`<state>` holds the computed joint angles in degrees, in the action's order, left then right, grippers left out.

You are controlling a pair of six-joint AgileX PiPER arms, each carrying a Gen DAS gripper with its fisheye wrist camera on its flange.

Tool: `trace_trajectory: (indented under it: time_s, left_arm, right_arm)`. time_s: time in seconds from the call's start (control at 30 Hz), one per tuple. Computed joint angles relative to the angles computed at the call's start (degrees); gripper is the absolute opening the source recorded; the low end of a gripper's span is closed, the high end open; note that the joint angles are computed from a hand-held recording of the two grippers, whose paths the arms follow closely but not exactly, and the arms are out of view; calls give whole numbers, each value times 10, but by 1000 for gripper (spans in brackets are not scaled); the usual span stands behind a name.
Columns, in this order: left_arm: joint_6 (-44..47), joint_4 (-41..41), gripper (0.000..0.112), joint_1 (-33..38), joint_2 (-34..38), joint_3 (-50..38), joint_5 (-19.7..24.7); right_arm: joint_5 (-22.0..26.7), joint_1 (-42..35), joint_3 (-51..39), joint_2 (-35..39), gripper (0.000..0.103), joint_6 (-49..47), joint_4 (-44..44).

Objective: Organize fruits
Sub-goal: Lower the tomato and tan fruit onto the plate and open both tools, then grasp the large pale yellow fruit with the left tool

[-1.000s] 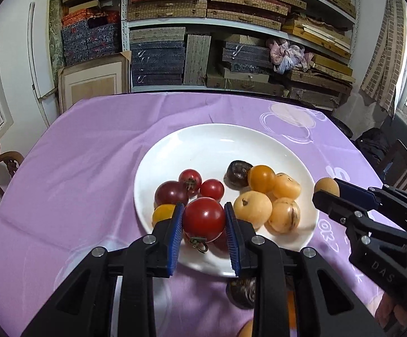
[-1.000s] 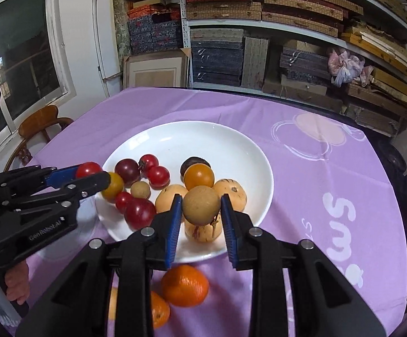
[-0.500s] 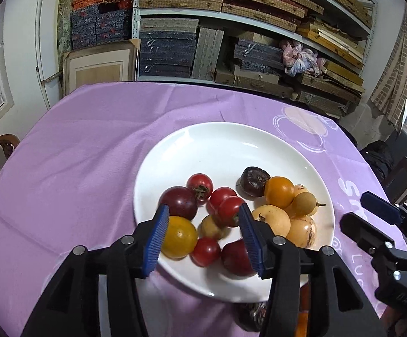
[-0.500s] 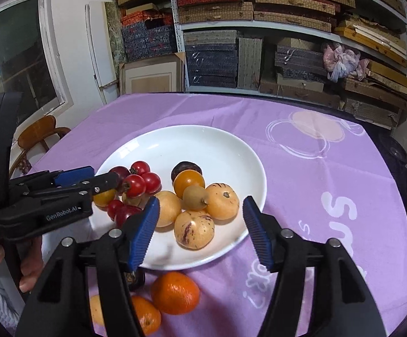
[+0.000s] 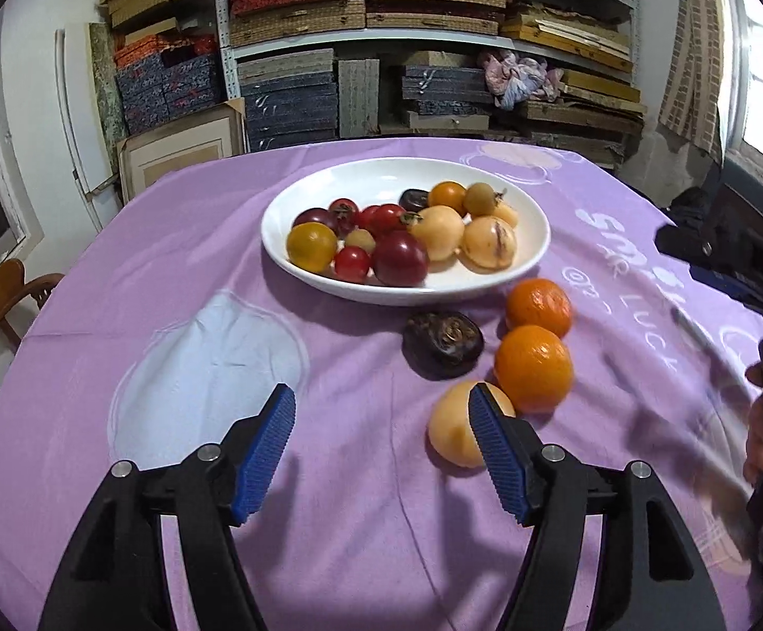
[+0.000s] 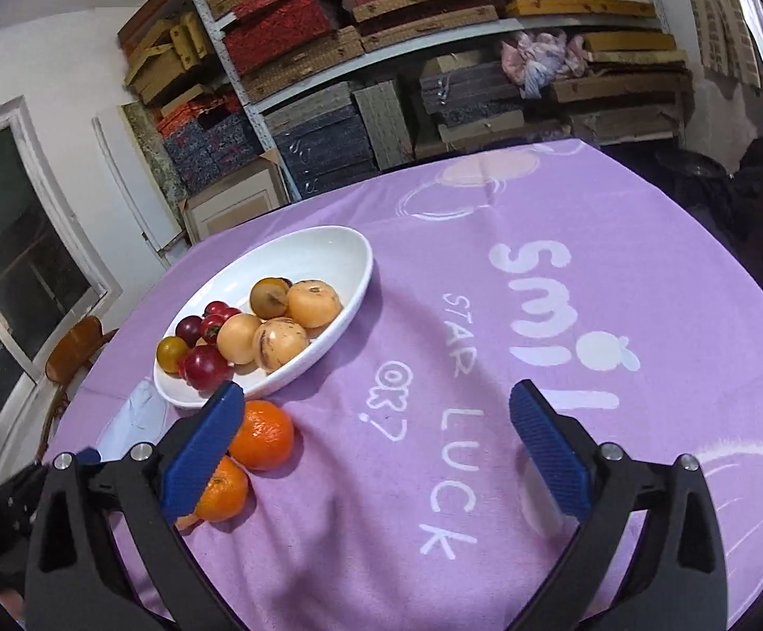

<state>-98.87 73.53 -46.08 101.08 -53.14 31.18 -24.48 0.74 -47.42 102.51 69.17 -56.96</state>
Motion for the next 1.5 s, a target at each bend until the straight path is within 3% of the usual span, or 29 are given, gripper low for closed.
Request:
trace_trajectory:
  time_s: [0.07,0.17,0.27,0.43,0.67,0.8,0.97,1.27,1.5]
  left_arm:
    - [-8,20,69,-22,16,-5,19]
    - [2,28,69,-32,44,-26,31]
    - [-5,30,69,-23,58,-35,15]
    - [-11,16,71,13,68,-42,-48]
    - [-17,5,78,27,72,-40,-54]
    - [-6,-26,78,52,63,-29,-48]
    - [-43,-2,76,80,33,15,-63]
    - [-50,28,57,83,15,40,-97]
    - [-62,43,46,101,14,45,-139]
  right_arm:
    - [-34,-27,-5,10,99,68,-55]
    - [-40,-31,0,5,99,63,-43]
    - [-33,-24,4,0,99,51,-37]
    - [-13,-9,-7,1,99,53,-47]
    - [-6,-3,-11,3,99,59,-51]
    - [-1,4,-10,5,99,50,-41]
    - [4,9,-10,5,99,43,-37]
    - [17,27,-10,3,99,18,-26]
    - [40,70,2,-12,99,-80,26]
